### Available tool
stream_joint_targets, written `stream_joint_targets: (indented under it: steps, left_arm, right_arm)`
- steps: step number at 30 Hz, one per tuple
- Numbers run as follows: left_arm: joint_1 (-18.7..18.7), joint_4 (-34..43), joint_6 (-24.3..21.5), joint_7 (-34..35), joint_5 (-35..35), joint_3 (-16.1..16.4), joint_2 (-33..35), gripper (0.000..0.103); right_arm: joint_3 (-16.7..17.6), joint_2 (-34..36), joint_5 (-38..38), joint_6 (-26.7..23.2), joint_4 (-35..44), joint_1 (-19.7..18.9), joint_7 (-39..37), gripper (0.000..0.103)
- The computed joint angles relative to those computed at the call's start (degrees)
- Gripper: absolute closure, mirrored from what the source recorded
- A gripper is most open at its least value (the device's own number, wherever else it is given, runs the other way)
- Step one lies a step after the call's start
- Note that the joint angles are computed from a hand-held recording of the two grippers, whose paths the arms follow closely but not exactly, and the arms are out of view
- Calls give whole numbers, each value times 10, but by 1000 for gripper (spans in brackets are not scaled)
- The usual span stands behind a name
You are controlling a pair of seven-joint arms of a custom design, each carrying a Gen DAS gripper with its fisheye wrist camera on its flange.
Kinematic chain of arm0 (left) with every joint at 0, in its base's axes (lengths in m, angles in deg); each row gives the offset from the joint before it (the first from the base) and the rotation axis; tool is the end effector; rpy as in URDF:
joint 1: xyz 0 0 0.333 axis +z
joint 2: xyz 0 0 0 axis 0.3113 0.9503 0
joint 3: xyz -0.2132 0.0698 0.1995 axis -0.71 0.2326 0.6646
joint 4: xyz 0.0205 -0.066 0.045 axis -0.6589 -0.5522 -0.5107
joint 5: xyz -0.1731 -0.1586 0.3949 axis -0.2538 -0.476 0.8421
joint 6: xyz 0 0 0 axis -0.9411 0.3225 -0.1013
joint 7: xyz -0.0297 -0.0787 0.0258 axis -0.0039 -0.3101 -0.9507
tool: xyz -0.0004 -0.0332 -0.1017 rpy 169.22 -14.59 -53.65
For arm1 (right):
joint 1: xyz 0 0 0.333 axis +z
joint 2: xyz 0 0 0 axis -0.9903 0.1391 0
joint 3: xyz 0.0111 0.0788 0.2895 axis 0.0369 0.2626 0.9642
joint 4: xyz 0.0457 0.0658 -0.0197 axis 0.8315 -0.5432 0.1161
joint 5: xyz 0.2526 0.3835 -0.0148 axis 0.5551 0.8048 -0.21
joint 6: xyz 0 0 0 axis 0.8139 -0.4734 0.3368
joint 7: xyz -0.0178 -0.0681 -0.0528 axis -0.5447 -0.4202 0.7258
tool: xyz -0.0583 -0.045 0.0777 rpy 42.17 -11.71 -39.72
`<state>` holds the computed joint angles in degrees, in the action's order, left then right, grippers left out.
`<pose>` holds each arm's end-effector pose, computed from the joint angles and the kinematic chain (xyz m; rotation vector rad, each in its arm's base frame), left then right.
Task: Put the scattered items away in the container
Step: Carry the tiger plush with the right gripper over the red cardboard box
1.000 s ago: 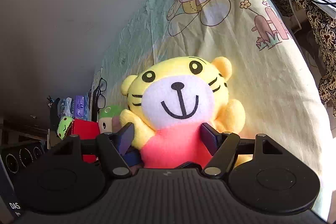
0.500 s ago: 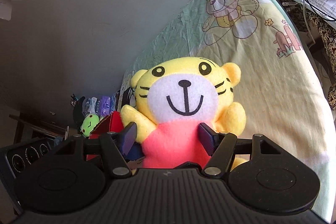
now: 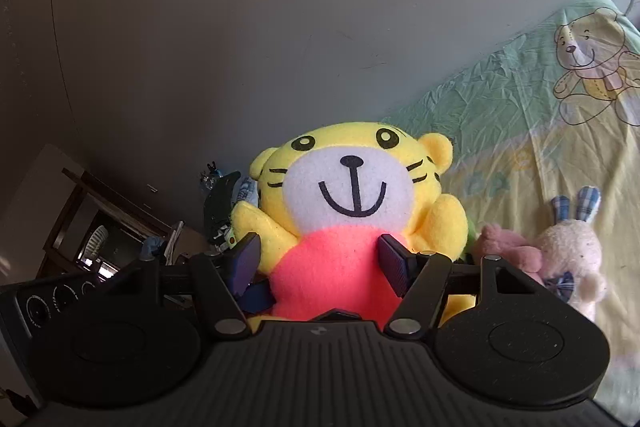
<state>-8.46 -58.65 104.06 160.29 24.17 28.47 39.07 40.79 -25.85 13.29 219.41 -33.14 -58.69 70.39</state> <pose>0.4797 -0.4104 0.6395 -1.2853 2.3688 -1.4875 0.4733 0.3844 0.6025 -1.1170 1.5493 0.0275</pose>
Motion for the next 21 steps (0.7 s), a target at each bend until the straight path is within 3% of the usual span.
stream_joint_targets:
  steps: [1,3,5,9,17,21]
  left_arm:
    - [2,-12,-1,17,-13,9,-16,4]
    - [6,-32,-7,41,-29,27,-42,4]
    - [11,-52,-14,66,-42,46,-67,4]
    - [19,-80,-47,114,-75,86,-104,4]
    - [53,-118,-109,198,-119,135,-150,4]
    - [81,-130,-124,209,-103,142,-159,4]
  right_arm:
    - [34,20,-29,2,23,-33,28,36]
    - [112,64,-162,-3,76,-113,146,36]
    - [130,108,-302,-26,134,-127,265,36]
    - [94,170,-423,-67,215,-65,365,35]
    - [25,293,-446,-104,357,48,394,35]
    - [-19,348,-446,-116,425,104,407,35]
